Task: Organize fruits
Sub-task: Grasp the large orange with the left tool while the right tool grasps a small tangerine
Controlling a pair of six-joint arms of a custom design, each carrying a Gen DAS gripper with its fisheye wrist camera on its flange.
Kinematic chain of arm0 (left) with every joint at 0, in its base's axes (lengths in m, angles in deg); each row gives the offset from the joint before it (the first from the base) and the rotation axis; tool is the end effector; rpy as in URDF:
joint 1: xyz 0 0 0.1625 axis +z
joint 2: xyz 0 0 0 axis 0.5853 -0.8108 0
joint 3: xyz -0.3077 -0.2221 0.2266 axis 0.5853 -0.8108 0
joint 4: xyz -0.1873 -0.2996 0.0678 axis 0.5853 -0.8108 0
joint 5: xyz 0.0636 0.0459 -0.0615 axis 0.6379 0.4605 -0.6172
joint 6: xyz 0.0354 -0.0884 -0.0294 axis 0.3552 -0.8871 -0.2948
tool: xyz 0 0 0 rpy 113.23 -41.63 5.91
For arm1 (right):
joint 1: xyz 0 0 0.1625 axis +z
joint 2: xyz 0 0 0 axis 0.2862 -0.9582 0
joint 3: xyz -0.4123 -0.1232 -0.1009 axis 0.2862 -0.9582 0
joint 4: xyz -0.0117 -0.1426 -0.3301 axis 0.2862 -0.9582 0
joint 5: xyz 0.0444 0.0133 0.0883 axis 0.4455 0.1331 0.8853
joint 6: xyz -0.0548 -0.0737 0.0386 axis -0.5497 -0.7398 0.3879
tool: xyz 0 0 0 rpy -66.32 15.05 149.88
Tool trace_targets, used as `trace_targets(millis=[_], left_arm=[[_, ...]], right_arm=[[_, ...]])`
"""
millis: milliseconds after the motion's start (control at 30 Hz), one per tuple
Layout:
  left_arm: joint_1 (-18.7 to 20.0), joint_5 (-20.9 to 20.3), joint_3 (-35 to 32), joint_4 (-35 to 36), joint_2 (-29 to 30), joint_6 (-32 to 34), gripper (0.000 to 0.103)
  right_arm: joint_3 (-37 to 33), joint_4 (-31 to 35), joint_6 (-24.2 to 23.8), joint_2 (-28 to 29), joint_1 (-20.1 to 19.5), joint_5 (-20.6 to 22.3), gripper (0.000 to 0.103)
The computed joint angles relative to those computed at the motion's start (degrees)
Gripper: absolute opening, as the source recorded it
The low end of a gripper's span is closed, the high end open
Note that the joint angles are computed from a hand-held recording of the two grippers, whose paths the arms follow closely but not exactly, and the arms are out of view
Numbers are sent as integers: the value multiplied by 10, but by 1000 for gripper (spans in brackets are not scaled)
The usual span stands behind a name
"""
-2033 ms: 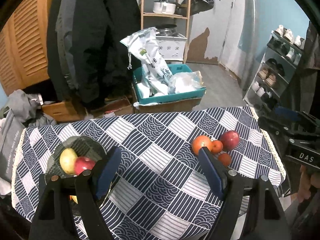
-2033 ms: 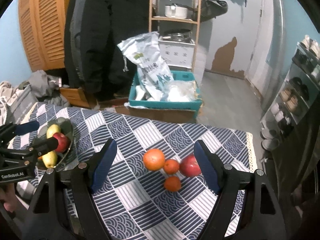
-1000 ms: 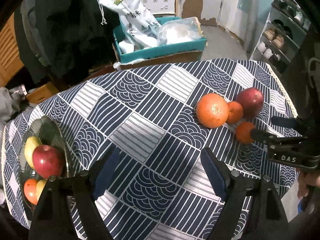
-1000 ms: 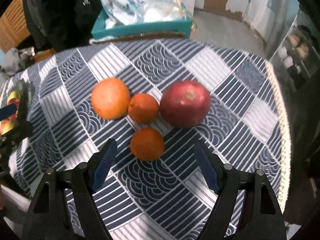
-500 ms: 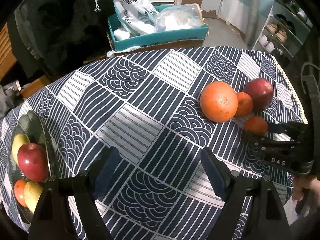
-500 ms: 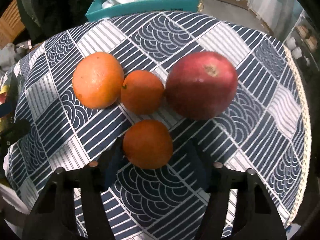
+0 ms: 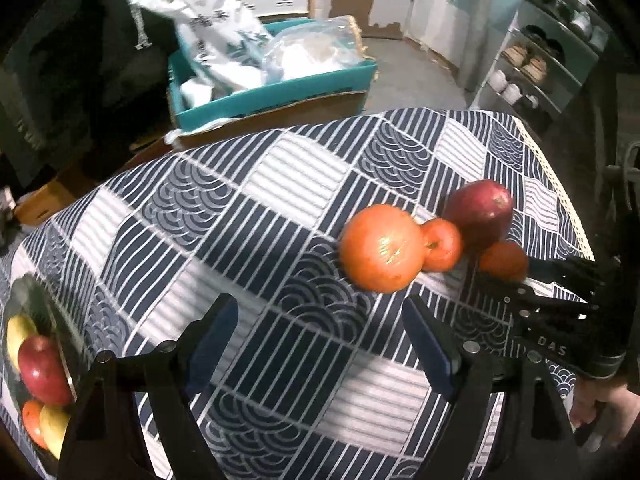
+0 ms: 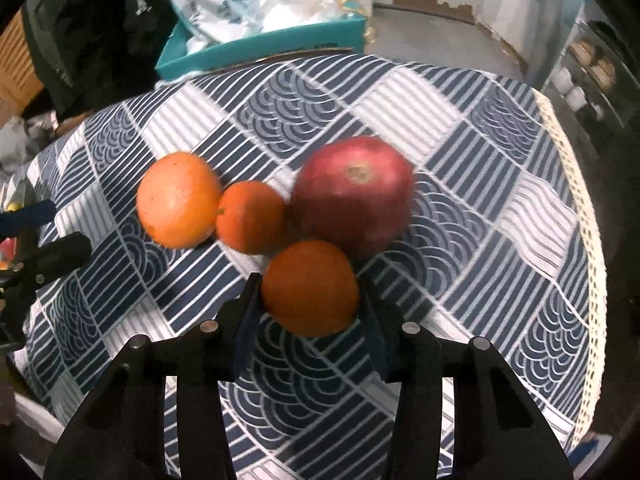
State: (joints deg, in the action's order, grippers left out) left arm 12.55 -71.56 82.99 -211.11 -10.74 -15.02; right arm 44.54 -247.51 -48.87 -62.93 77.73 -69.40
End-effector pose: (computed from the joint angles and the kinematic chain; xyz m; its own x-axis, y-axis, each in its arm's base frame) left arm -0.2443 -0.5729 0.0839 -0.7457 0.2324 -0.6245 0.4270 0.8862 -0.1801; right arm 0.1174 -0.5555 0.1689 -0.7723 -0.0915 0.6287 -0.2992 0.9253 -0.2329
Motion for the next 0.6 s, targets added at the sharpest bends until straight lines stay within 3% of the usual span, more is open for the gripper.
trace_targets(millis=[600], left_arm=[[25,-38,-67,2,71,44,85]], right_arm=[[2,-17,8,-18,-14,6,46]])
